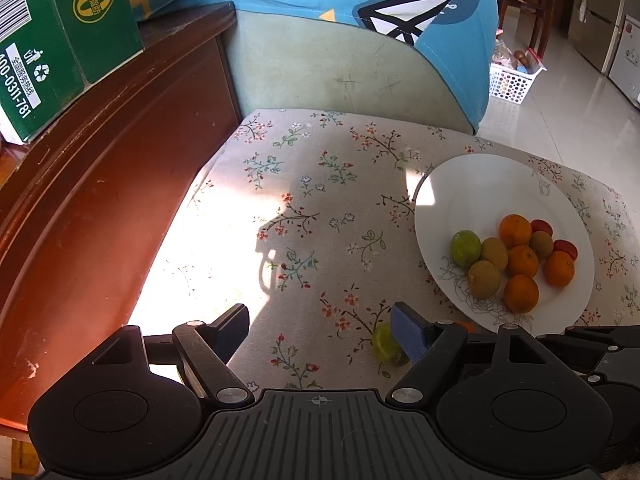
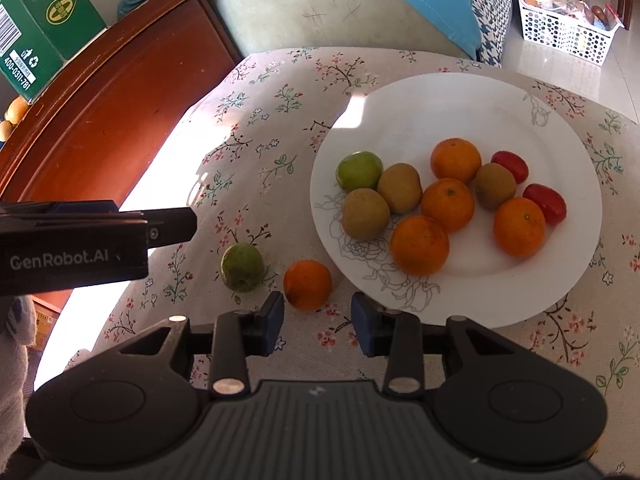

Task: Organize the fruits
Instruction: 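Withdraw both grippers from the plate to the last loose fruit, then grasp a green lime with the left gripper while the right gripper grasps a tangerine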

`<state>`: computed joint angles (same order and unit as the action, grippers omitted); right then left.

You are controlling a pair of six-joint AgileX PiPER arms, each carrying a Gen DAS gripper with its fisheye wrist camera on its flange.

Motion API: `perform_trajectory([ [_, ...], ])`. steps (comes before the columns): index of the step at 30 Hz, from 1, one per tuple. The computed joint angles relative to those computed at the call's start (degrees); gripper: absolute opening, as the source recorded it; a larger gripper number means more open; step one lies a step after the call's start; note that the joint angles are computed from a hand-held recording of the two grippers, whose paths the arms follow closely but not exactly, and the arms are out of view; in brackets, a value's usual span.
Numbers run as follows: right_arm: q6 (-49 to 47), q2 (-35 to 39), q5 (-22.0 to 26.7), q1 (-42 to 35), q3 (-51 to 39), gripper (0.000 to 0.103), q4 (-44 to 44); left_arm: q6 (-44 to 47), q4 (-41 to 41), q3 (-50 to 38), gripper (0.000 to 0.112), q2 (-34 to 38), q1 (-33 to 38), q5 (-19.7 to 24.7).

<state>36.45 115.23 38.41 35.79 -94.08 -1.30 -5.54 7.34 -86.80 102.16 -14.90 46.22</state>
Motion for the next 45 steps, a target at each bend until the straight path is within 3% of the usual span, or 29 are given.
perform_trajectory([
  [5,1.77,0.40,-1.72,0.89,0.30,0.025,-2.54,-0.79,0.32,0.32,0.080,0.00,1.29,0.23],
  [22,-5.46,-4.44,2.58,0.58,4.76,0.024,-0.96,3.99,-4.14,3.21,0.080,0.89,0.90,0.01],
  [33,-6.32,-5.62,1.58,-0.60,6.90,0.030,1.73,3.96,-4.81,3.88,0.076,3.10,-1.00,-2.48],
  [45,-6.22,-5.30,1.10,-0.09,6.77,0.030,0.50,5.46,-6.29,4.62,0.050,3.87,-1.74,-3.75],
])
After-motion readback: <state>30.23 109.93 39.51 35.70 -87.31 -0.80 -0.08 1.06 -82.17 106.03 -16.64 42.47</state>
